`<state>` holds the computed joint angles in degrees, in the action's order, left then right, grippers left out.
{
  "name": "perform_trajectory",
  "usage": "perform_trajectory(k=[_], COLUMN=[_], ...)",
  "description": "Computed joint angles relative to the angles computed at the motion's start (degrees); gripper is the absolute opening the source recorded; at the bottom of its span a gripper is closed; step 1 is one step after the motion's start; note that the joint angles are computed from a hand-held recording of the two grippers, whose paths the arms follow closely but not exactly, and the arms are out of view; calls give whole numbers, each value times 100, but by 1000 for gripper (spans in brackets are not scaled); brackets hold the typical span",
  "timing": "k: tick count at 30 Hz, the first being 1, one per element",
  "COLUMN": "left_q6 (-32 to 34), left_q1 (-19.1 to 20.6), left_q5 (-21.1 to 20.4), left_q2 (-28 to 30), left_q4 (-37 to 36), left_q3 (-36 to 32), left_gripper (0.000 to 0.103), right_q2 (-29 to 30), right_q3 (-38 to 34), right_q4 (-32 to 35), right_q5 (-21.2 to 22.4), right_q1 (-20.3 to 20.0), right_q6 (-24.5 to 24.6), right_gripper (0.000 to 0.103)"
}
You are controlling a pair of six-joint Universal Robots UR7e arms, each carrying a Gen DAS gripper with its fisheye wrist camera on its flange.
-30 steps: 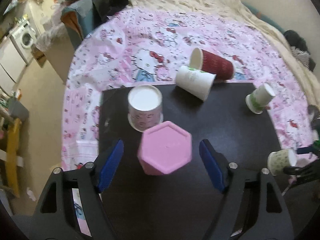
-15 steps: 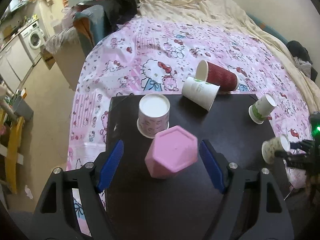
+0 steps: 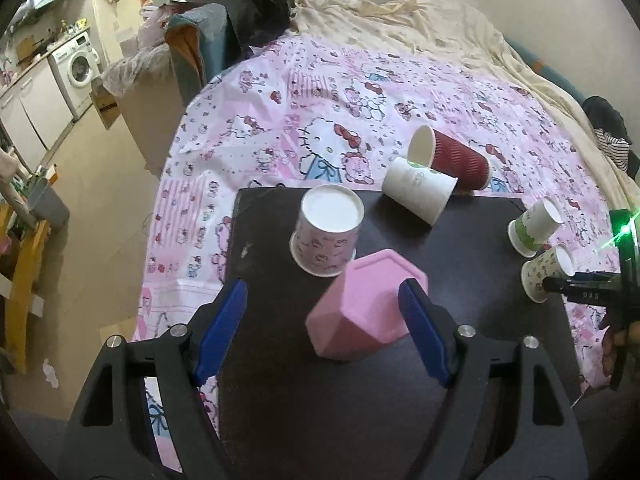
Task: Flip cup upside down
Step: 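Set pink cup down, open left gripper while right lowers yellow cup rim down beside green-print cup, then grasp the white Green World cup lying on its side with the left gripper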
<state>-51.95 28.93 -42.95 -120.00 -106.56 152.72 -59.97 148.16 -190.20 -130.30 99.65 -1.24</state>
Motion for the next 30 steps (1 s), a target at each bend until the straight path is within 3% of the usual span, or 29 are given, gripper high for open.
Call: perform_trajectory(k=[3, 8, 13, 16, 22, 25, 30], left_q6=[69, -103, -190, -206, -672, -838, -917], left_q1=[-22, -309, -388, -332, -261, -198, 604], left_q5=[-64, 47, -6, -123, -436, -549, -657], left_q2=[23, -70, -197, -147, 98, 608, 2225], left_q4=[-213, -12, -118, -202, -141, -568, -1688], left_q3=[34, 80, 108, 75, -328, -614, -1286], left_gripper=[76, 76, 76, 76, 76, 76, 76], right_q2=[-66, -286, -418, -486, -344, -434, -646], right_q3=[52, 253, 526, 596, 460, 492, 538], right_q4=[45, -356, -1059, -1037, -914, -957, -892], right_q5=[-50, 142, 318, 609, 536, 743, 848], right_q1=[59, 327, 892, 973, 1111, 983, 812], right_q6=[80, -7, 84, 319, 402, 457, 703], right_gripper=[79, 79, 85, 85, 85, 85, 85])
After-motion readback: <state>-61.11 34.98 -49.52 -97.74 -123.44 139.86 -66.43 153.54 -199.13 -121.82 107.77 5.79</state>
